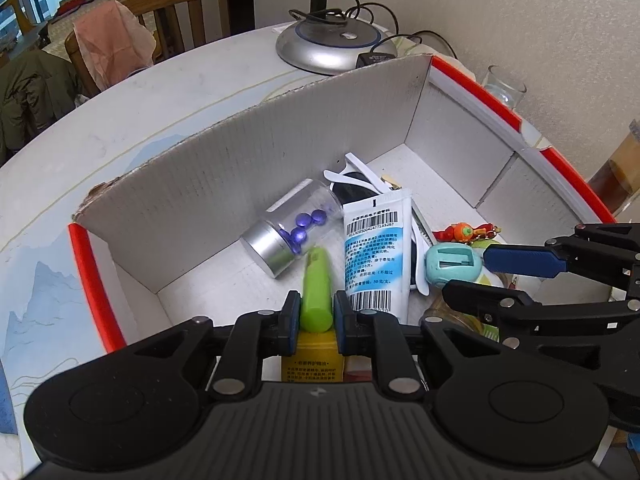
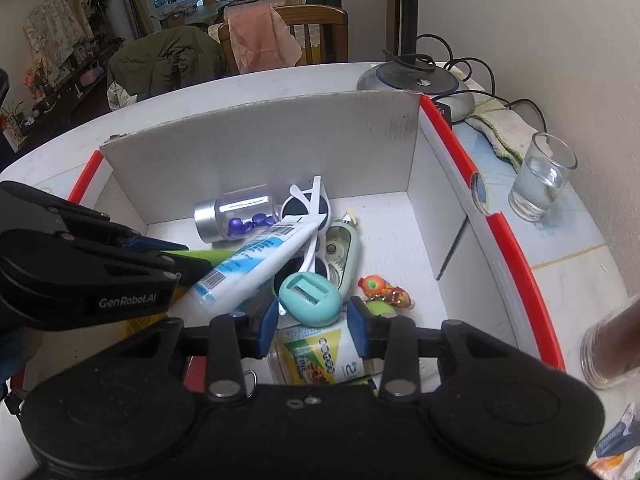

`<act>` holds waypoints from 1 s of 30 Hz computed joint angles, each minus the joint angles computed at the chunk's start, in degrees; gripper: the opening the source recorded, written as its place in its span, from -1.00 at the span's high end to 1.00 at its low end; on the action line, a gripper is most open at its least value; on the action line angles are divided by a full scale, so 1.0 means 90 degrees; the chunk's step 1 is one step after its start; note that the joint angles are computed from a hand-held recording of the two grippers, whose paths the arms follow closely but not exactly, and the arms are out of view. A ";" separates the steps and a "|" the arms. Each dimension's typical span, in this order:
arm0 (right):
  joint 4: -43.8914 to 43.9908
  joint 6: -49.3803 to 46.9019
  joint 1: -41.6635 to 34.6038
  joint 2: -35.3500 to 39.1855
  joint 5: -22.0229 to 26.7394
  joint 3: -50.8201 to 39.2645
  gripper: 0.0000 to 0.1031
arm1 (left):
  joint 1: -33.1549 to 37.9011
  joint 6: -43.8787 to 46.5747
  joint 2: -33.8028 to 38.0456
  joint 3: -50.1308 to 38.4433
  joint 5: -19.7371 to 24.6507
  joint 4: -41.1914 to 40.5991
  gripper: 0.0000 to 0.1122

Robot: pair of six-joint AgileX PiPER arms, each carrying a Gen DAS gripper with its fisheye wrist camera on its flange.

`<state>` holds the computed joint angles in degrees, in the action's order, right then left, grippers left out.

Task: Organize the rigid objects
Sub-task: 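Open both tools to drop the marker and eraser into the shoebox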

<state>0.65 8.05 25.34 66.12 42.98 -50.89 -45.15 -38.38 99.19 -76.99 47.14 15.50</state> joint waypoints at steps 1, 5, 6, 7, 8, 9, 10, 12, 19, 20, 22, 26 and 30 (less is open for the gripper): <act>-0.0021 0.0031 0.0017 -0.0041 0.0015 0.0009 0.26 | -0.0016 -0.0048 -0.0050 0.0033 0.0000 0.0037 0.71; 0.0021 0.0043 0.0029 -0.0231 0.0084 0.0013 0.23 | -0.0091 -0.0214 -0.0297 0.0214 -0.0062 0.0147 0.71; -0.0038 0.0134 0.0068 -0.0281 0.0102 0.0013 0.22 | -0.0109 -0.0245 -0.0348 0.0240 -0.0059 0.0184 0.71; -0.0019 0.0135 0.0070 -0.0331 0.0113 0.0014 0.19 | -0.0138 -0.0292 -0.0428 0.0302 -0.0068 0.0231 0.71; 0.0016 0.0119 0.0071 -0.0384 0.0123 0.0019 0.17 | -0.0169 -0.0345 -0.0506 0.0360 -0.0076 0.0282 0.71; -0.0012 0.0165 0.0098 -0.0434 0.0158 0.0003 0.16 | -0.0201 -0.0417 -0.0590 0.0423 -0.0081 0.0345 0.71; -0.0068 0.0250 0.0146 -0.0488 0.0187 -0.0003 0.14 | -0.0229 -0.0484 -0.0689 0.0500 -0.0096 0.0401 0.71; -0.0092 0.0348 0.0226 -0.0599 0.0232 -0.0011 0.10 | -0.0294 -0.0586 -0.0871 0.0623 -0.0114 0.0497 0.71; -0.0400 0.0877 0.0606 -0.0980 0.0465 -0.0103 0.00 | -0.0623 -0.1096 -0.1473 0.0980 -0.0053 0.0915 0.71; -0.0468 0.0969 0.0680 -0.1033 0.0499 -0.0113 -0.02 | -0.0660 -0.1143 -0.1579 0.1044 -0.0074 0.0937 0.71; -0.0718 0.1320 0.0958 -0.1161 0.0614 -0.0144 -0.05 | -0.0739 -0.1249 -0.1774 0.1162 -0.0097 0.0985 0.71; -0.1238 0.2018 0.1507 -0.1394 0.0841 -0.0213 -0.10 | -0.1026 -0.1649 -0.2135 0.1362 0.0027 0.1323 0.71; -0.1675 0.2638 0.2042 -0.1600 0.1114 -0.0295 -0.12 | -0.1348 -0.2062 -0.2550 0.1572 0.0166 0.1633 0.71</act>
